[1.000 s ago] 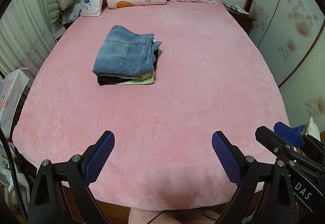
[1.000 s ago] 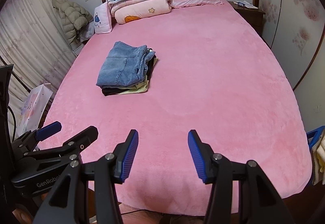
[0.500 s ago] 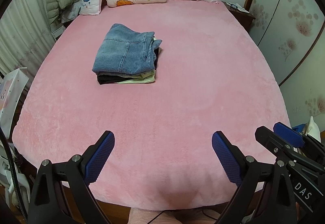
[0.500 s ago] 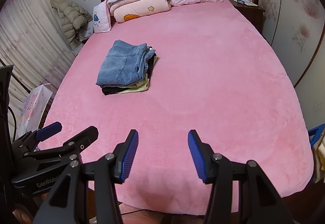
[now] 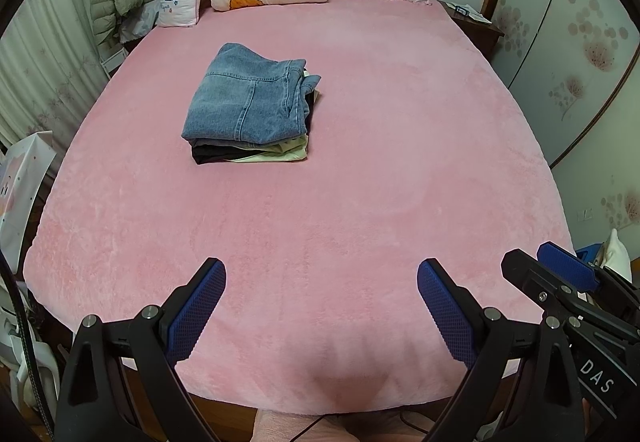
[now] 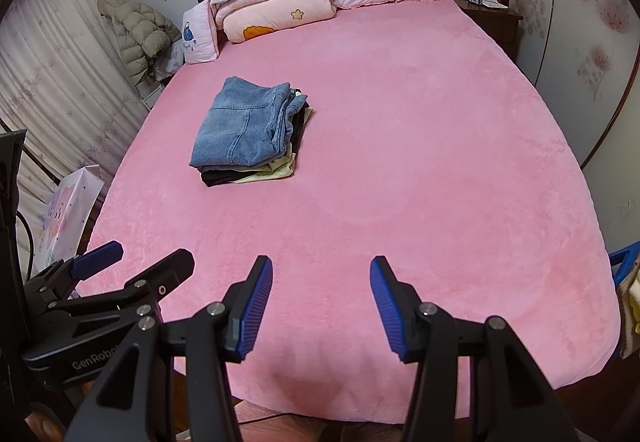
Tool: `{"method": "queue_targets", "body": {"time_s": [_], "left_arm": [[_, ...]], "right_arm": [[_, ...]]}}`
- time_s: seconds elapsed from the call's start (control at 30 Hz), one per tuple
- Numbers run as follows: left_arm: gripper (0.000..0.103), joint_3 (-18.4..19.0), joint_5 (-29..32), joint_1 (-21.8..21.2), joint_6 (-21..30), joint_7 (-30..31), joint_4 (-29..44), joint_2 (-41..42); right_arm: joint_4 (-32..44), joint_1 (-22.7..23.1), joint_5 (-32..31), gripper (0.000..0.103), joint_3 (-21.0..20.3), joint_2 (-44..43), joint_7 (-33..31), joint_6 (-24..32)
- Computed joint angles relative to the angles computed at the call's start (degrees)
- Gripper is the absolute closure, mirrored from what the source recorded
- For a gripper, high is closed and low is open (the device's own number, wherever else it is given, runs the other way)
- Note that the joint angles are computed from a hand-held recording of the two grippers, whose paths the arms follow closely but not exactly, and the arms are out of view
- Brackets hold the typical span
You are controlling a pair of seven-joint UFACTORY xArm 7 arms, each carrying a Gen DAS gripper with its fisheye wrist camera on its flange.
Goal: Fold large clothes
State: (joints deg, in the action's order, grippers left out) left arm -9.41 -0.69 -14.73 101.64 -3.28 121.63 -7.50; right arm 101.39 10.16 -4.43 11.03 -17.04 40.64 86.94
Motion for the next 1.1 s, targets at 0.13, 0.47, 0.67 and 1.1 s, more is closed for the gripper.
{"method": "queue_targets", "body": {"time_s": [0.13, 0.47, 0.67, 1.1], "left_arm": [[0.007, 0.31, -0.34, 0.17, -0.07, 0.47, -0.25, 0.10], [0.007, 0.38, -0.51, 0.27, 0.55, 0.62, 0.07, 0.39], [0.007, 0.24, -0.28, 0.11, 0.85, 0.34, 0.31, 0.71], [0.007, 0.30, -0.29, 0.00, 0.77, 0.31, 0.03, 0.61]], "right_arm": [[-0.71, 0.26, -0.13, 0.052, 0.64, -0.05, 1.24, -0.36], [-1.18, 0.66, -0.13, 0.052, 0.70, 0.10, 2.04, -0.74], [-1.84, 0.89, 0.25, 0.052, 0.67, -0.07, 2.85, -0.99], [-1.85, 1.17, 0.25, 0.052, 0.74, 0.04, 3.46, -0.98]]}}
